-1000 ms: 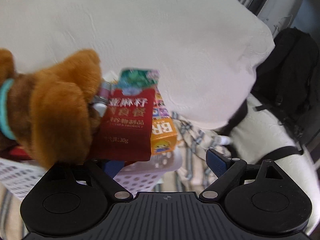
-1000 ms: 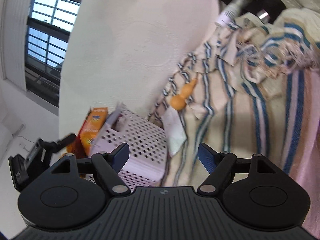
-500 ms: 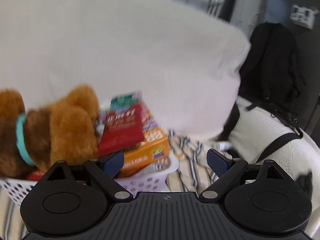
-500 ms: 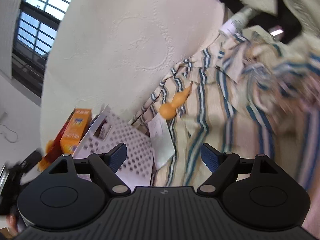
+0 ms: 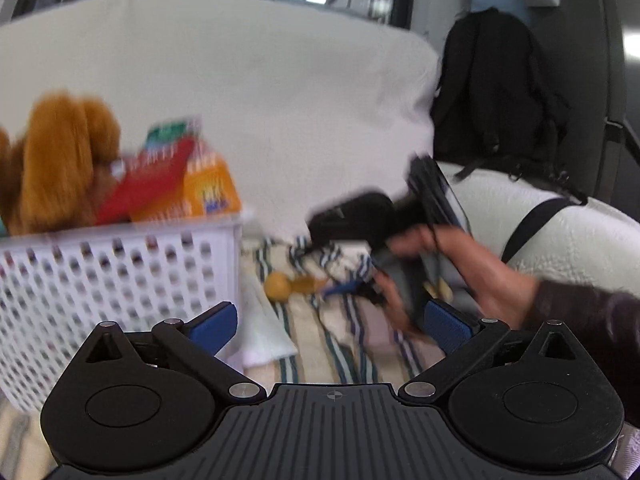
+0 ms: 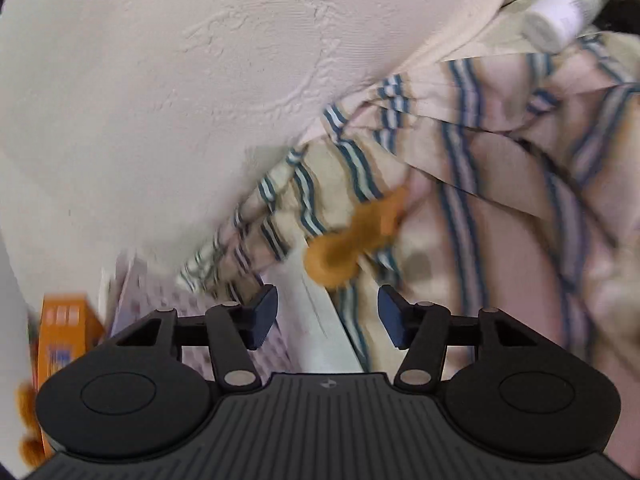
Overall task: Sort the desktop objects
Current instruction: 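Grasp the yellow gourd with the right gripper, then grasp the white sachet with the left gripper while the right gripper holds the gourd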
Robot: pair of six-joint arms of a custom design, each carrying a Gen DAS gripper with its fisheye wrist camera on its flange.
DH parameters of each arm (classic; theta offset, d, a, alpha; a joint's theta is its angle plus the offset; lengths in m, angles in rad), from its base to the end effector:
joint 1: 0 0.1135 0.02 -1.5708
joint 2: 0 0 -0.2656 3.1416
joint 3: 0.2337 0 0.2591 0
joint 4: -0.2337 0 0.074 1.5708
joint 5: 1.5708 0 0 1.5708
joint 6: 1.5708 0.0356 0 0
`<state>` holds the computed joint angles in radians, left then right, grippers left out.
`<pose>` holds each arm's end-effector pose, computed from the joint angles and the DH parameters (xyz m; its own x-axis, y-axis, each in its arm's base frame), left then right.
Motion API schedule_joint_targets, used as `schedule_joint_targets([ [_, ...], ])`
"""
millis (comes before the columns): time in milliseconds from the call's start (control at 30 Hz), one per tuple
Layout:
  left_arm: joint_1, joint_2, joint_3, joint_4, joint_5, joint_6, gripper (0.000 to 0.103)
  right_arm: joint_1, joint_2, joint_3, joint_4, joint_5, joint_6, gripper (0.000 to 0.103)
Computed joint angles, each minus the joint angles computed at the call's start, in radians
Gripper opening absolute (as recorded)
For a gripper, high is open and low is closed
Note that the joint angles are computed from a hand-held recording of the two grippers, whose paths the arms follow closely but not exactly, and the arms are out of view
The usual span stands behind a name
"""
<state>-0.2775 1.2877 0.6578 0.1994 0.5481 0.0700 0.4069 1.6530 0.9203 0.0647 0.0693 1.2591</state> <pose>0.2639 -0.0945 0.2250 -0.3522 0.1624 -0.9217 0.7156 0.6814 -0.1534 0.3273 0.1383 0.1864 -0.5027 0.8173 -0.2816 0.4357 0.5209 0.7341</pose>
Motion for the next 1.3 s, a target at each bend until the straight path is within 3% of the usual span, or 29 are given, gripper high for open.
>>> schedule_joint_targets([
  [100, 0.010, 0.067, 0.039, -0.048, 0.030, 0.014, 0.103, -0.037, 0.121, 0.097, -0.001, -0.026, 0.064, 0.059],
  [200, 0.027, 0.084, 0.035, -0.016, 0.040, 0.015, 0.103, -0.050, 0.238, 0.184, -0.035, 0.019, 0.140, 0.056],
  [333, 0.034, 0.092, 0.028, 0.008, 0.031, 0.033, 0.103, -0.038, 0.257, 0.182, -0.002, 0.081, 0.084, 0.049],
  [367, 0.037, 0.092, 0.026, 0.012, 0.023, 0.039, 0.103, -0.033, 0.234, 0.159, -0.003, 0.087, 0.068, 0.033],
  [500, 0.041, 0.097, 0.030, 0.013, 0.002, 0.025, 0.103, 0.001, 0.020, -0.101, 0.091, 0.128, 0.034, 0.033],
  [600, 0.014, 0.082, 0.029, 0.009, -0.067, -0.006, 0.103, 0.082, -0.251, -0.330, 0.084, 0.223, 0.015, 0.033],
  [767, -0.151, 0.137, 0.169, -0.130, -0.315, -0.033, 0.103, 0.349, -0.634, -0.541, -0.126, 0.486, 0.108, 0.033],
  [900, -0.323, 0.306, 0.396, -0.257, -0.580, -0.018, 0.103, 0.477, -0.655, -0.574, -0.180, 0.593, 0.247, 0.033],
  [967, -0.406, 0.436, 0.542, -0.315, -0.785, 0.017, 0.103, 0.484, -0.555, -0.505, -0.173, 0.609, 0.226, 0.033],
  [1033, -0.465, 0.557, 0.658, -0.354, -0.964, 0.029, 0.103, 0.500, -0.584, -0.513, -0.193, 0.608, 0.252, 0.033],
  [1133, -0.503, 0.720, 0.832, -0.448, -1.060, 0.051, 0.103, 0.479, -0.599, -0.553, -0.153, 0.567, 0.253, 0.033],
  [1233, -0.522, 0.814, 0.901, -0.422, -1.165, 0.043, 0.100, 0.480, -0.628, -0.563, -0.158, 0.564, 0.238, 0.033],
  [1300, -0.505, 0.885, 1.019, -0.543, -1.128, -0.027, 0.099, 0.485, -0.610, -0.553, -0.151, 0.570, 0.235, 0.033],
])
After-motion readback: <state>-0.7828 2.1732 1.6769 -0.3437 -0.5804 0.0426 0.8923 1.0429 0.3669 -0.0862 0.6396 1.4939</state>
